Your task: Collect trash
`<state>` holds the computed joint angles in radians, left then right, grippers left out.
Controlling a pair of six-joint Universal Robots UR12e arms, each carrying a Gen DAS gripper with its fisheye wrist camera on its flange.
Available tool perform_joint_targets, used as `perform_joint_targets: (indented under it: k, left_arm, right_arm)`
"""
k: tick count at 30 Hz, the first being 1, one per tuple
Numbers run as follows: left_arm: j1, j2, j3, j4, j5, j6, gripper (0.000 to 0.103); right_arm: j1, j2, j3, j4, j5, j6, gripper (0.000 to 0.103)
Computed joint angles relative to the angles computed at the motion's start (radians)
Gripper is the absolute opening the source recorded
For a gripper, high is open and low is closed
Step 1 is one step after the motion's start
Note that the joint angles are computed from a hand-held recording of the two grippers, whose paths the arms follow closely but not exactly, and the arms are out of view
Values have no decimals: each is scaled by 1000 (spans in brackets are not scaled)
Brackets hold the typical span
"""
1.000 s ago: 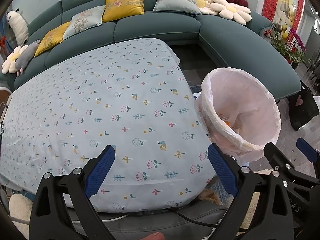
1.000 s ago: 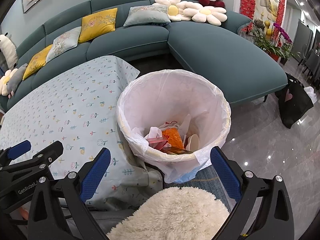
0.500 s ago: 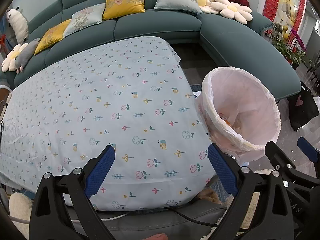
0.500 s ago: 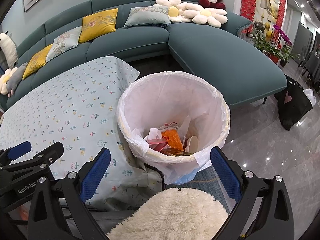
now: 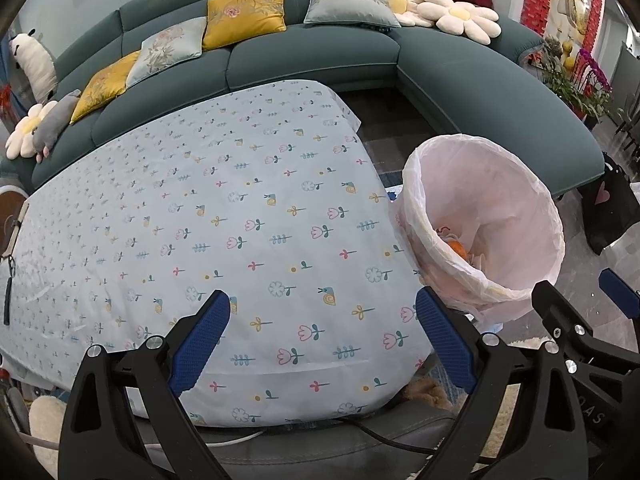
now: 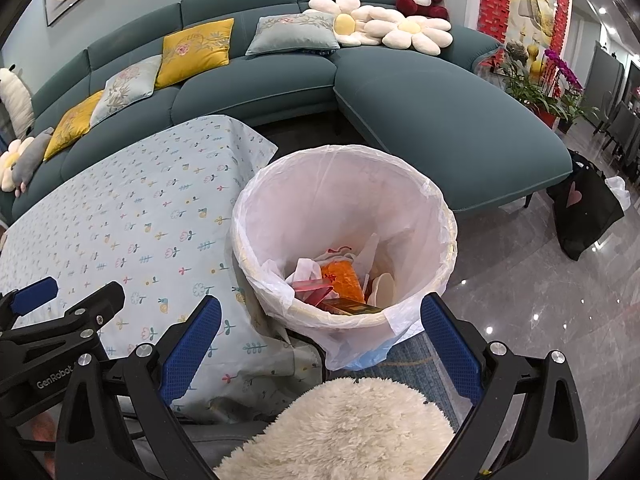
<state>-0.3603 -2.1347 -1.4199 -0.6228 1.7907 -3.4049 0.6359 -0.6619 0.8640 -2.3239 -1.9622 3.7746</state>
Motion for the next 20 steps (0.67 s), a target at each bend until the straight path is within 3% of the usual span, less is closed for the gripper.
perform_joint_targets:
  k: [20]
  left_arm:
    - [0, -1, -1, 33, -9, 9, 89]
  right_arm:
    - [-3, -7, 2, 2, -15, -1, 96]
